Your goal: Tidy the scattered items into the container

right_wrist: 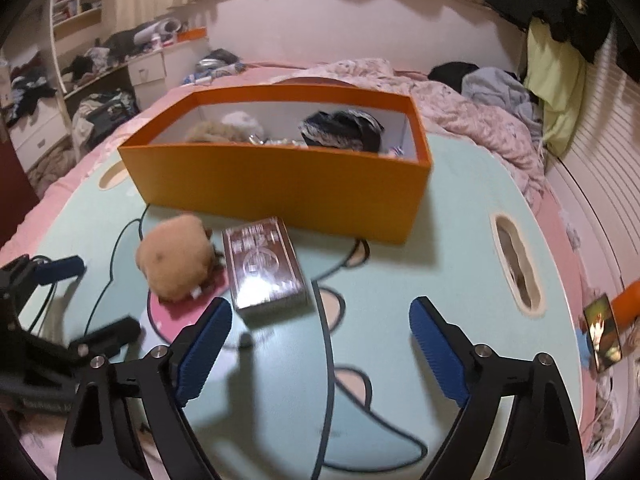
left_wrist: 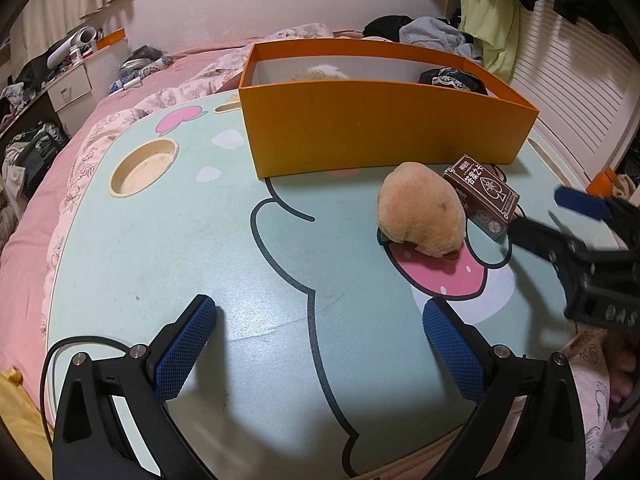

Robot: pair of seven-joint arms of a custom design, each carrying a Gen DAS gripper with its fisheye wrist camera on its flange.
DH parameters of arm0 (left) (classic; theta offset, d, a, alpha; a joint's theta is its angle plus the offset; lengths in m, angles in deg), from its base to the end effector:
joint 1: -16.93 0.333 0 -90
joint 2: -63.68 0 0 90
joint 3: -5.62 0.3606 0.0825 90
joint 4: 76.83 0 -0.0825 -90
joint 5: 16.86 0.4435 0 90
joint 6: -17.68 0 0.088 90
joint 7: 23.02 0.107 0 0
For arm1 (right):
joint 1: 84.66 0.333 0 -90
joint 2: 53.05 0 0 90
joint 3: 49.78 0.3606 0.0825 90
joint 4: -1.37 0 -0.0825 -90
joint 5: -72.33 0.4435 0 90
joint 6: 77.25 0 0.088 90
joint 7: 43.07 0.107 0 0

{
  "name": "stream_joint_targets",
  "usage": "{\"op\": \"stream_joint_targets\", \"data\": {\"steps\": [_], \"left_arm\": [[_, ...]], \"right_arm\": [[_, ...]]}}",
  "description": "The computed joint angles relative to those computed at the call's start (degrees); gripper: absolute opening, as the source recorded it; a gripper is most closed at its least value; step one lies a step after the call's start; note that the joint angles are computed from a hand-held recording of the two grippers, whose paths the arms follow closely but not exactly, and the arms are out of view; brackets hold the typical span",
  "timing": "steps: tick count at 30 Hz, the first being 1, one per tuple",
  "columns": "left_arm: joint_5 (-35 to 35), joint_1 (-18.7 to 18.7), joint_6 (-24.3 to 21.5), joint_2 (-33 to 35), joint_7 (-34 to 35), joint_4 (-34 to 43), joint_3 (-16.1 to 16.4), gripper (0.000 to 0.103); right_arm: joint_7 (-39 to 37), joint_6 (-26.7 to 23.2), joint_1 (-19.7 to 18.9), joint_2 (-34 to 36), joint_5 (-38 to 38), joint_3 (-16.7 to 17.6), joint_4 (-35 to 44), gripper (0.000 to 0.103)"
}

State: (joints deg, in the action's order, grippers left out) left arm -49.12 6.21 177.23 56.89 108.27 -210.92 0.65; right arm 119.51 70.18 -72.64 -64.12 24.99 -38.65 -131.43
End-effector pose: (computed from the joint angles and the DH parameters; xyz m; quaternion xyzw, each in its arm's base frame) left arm 0.5545 -0.1316 0.4486 -0.4754 0.8225 -0.2787 0.1410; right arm 0.5049 0.2327 0.4743 -0.5748 0.7346 -0.2921 0.2112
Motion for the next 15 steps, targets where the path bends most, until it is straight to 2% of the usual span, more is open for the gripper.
{"op": "stream_joint_targets", "data": {"steps": [3, 6, 10, 11, 12, 13, 14, 15], "left_arm": [[0.0, 0.0, 0.0, 0.0, 0.0, 0.0, 0.0, 0.103], [0.0, 0.0, 0.0, 0.0, 0.0, 0.0, 0.0, 0.103], [0.0, 0.0, 0.1, 0.0, 0.0, -0.1, 0.0, 0.103], [-0.1, 0.0, 0.1, 0.0, 0.0, -0.1, 0.0, 0.103], [-0.1, 0.0, 0.1, -0.1, 0.0, -0.1, 0.0, 0.103], [0.0, 0.0, 0.1, 0.0, 0.0, -0.1, 0.0, 0.103], [0.1, 0.0, 0.1, 0.0, -0.1, -0.1, 0.0, 0.103], [-0.1, -0.1, 0.2, -0.1, 0.1, -0.1, 0.0, 0.103]], "right_arm": [[-1.9, 1.1, 0.1, 1.6, 0.5, -0.7, 1.4, 0.083], [-4.0, 2.1, 0.7, 3.3, 2.2, -1.3, 2.9, 0.082], [-5.1, 0.3, 1.7, 5.4, 1.8, -1.8, 5.2, 0.082], [-6.1, 0.4, 2.0, 6.0, 2.8, -2.3, 5.5, 0.078], [-7.7, 1.2, 2.2, 6.6, 4.7, -2.9, 5.7, 0.061], [-8.5, 2.3, 2.4, 6.8, 5.7, -3.4, 5.5, 0.056], [-7.7, 3.0, 2.4, 6.5, 5.1, -3.6, 5.1, 0.039], [-7.4, 3.0, 2.5, 6.1, 5.0, -3.6, 4.9, 0.039]]}}
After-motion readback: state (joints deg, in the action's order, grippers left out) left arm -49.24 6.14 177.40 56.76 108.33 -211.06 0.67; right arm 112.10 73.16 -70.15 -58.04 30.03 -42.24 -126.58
